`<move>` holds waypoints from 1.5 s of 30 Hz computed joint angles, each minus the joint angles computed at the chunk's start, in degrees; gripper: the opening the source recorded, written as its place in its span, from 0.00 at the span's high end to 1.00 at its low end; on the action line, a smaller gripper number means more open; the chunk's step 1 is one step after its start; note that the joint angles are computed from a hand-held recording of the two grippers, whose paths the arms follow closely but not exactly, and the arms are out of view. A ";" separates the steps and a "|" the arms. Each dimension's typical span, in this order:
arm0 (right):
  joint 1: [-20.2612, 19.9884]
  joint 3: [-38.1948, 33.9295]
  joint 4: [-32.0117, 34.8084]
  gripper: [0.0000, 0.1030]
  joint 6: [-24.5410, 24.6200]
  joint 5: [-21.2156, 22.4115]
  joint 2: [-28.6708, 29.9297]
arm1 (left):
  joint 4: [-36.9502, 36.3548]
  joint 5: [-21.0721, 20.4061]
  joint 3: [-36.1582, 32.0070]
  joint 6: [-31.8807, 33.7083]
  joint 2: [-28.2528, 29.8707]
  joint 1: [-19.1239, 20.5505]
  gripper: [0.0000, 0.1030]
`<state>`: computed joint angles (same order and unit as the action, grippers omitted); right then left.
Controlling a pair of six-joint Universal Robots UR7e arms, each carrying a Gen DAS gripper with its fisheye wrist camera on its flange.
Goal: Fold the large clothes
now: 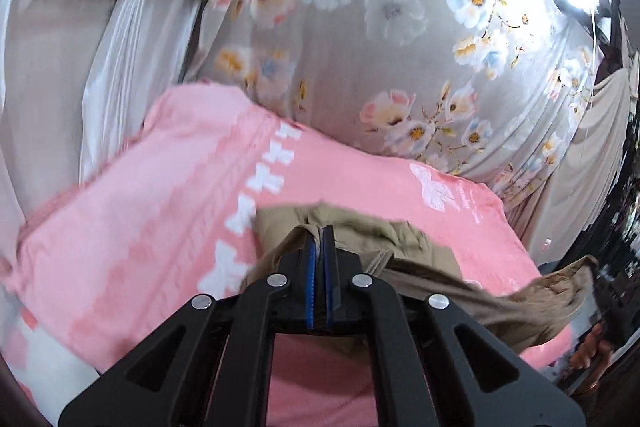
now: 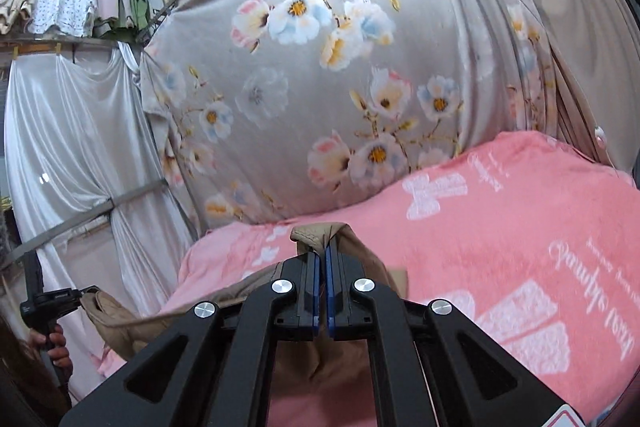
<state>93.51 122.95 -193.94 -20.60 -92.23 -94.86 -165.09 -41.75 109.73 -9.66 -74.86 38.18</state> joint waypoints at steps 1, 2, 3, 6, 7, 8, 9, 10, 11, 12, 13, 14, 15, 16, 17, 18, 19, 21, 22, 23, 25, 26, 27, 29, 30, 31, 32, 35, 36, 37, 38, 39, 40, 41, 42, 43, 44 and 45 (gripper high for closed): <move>-0.03 -1.88 0.09 0.98 0.47 -0.31 1.69 | 0.20 0.80 -2.32 0.91 1.95 0.60 0.97; -0.05 -3.91 0.18 0.98 1.10 -1.03 3.62 | 0.57 1.40 -4.98 2.08 4.28 1.52 0.97; -0.18 -6.96 0.77 0.98 2.24 -2.28 6.55 | 0.60 1.65 -6.97 3.03 6.11 2.35 0.97; -1.47 -16.03 4.57 0.98 6.83 -5.04 14.52 | 2.28 4.21 -16.28 6.35 14.51 6.03 0.97; -1.74 -18.81 5.47 0.98 7.63 -6.08 17.06 | 3.17 5.64 -19.57 7.48 17.54 7.11 0.97; -1.81 -22.69 6.20 0.98 7.79 -8.33 20.74 | 3.92 7.36 -22.77 9.01 20.49 8.07 0.97; -1.95 -24.56 6.32 0.98 7.74 -9.63 22.87 | 4.63 8.72 -26.91 9.95 24.24 9.60 0.97; -2.10 -27.73 7.23 0.98 7.94 -11.69 25.95 | 6.78 9.83 -30.66 10.16 27.24 10.83 0.97; -2.47 -30.59 8.39 0.98 8.47 -12.96 28.70 | 7.51 10.64 -32.89 10.52 29.16 11.74 0.97; -2.89 -32.23 9.31 0.98 9.09 -13.61 30.57 | 10.33 11.16 -36.99 10.07 32.20 13.18 0.97; -3.40 -34.58 11.13 0.98 10.08 -14.36 32.64 | 12.60 11.88 -40.31 9.96 34.70 14.25 0.97; -3.73 -36.00 12.43 0.98 10.75 -14.97 34.04 | 15.00 12.56 -43.23 8.93 36.92 15.31 0.97; -4.08 -38.08 13.92 0.98 11.11 -16.58 36.09 | 17.05 13.25 -45.08 8.30 38.43 15.99 0.97; -4.35 -39.79 14.77 0.98 10.88 -17.97 37.77 | 18.08 14.01 -46.86 8.50 39.99 16.63 0.97; -4.83 -41.75 16.34 0.98 10.88 -19.22 39.50 | 20.77 14.69 -49.75 7.75 42.13 17.63 0.97; -5.28 -42.64 17.32 0.98 11.30 -19.57 40.29 | 22.72 14.61 -50.77 6.69 43.01 18.28 0.97; -5.76 -43.45 18.50 0.98 12.00 -19.60 40.94 | 25.10 13.95 -52.35 5.31 44.03 19.16 0.97; -6.71 -44.62 20.71 0.98 12.67 -19.70 42.16 | 27.47 13.39 -54.15 4.00 45.71 20.37 0.97; -6.84 -44.78 21.09 0.98 12.39 -20.08 42.51 | 27.66 13.26 -54.20 3.86 46.14 20.76 0.97; -6.99 -45.08 21.61 0.98 11.74 -20.88 43.21 | 27.46 13.33 -54.23 4.03 46.80 21.26 0.96; -7.10 -45.11 22.07 0.97 11.16 -21.78 43.97 | 25.79 13.85 -53.78 4.69 47.52 21.62 0.96; -7.12 -45.45 22.53 0.97 11.18 -22.14 44.41 | 24.22 14.14 -53.43 5.28 47.78 21.72 0.96; -7.23 -45.72 23.14 0.97 11.28 -22.36 44.79 | 23.50 14.28 -53.65 5.52 48.14 21.82 0.95; -7.47 -46.33 24.94 0.97 11.85 -22.20 45.10 | 21.93 14.40 -53.25 5.77 48.40 22.03 0.95; -7.56 -46.69 25.64 0.97 12.14 -22.15 45.25 | 21.58 14.48 -53.30 5.75 48.60 22.10 0.95; -7.63 -46.90 26.27 0.98 12.40 -22.16 45.32 | 21.33 14.60 -53.40 5.81 48.79 22.14 0.95; -7.66 -46.96 26.52 0.98 12.44 -22.26 45.40 | 20.81 14.89 -53.42 6.05 49.01 22.16 0.95; -7.52 -47.34 26.68 0.98 12.26 -22.84 45.73 | 19.97 15.64 -54.06 6.89 49.80 22.20 0.95; -7.52 -47.39 26.72 0.98 12.28 -22.92 45.76 | 19.77 15.84 -54.30 7.06 50.06 22.24 0.95; -7.53 -47.49 26.85 0.98 12.36 -22.97 45.80 | 19.67 15.91 -54.39 7.07 50.18 22.27 0.95; -7.57 -47.47 27.01 0.98 12.45 -22.92 45.74 | 19.57 15.93 -54.50 7.07 50.26 22.32 0.94; -7.60 -47.41 27.02 0.98 12.56 -22.83 45.71 | 19.53 15.91 -54.51 7.05 50.26 22.32 0.94; -7.64 -47.35 26.99 0.98 12.70 -22.73 45.66 | 19.43 15.83 -54.51 7.22 50.22 22.35 0.93; -7.71 -47.17 26.99 0.98 12.90 -22.56 45.47 | 19.16 15.62 -54.41 7.18 50.11 22.40 0.91; -7.78 -47.07 27.29 0.97 13.26 -22.25 45.24 | 19.09 15.46 -54.21 6.94 49.88 22.45 0.88; -7.84 -47.09 27.90 0.96 13.69 -21.98 44.99 | 18.89 15.27 -53.52 6.31 49.25 22.47 0.78; -7.85 -46.84 28.71 0.94 14.36 -21.94 44.37 | 18.80 15.46 -52.63 5.36 48.46 22.42 0.55; -7.72 -45.80 29.21 0.89 15.40 -22.21 43.06 | 19.28 17.23 -51.15 3.08 47.14 22.17 0.40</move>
<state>85.79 77.16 -164.74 -5.20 -114.45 -51.81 -145.81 -24.51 58.59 -6.58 -27.73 60.36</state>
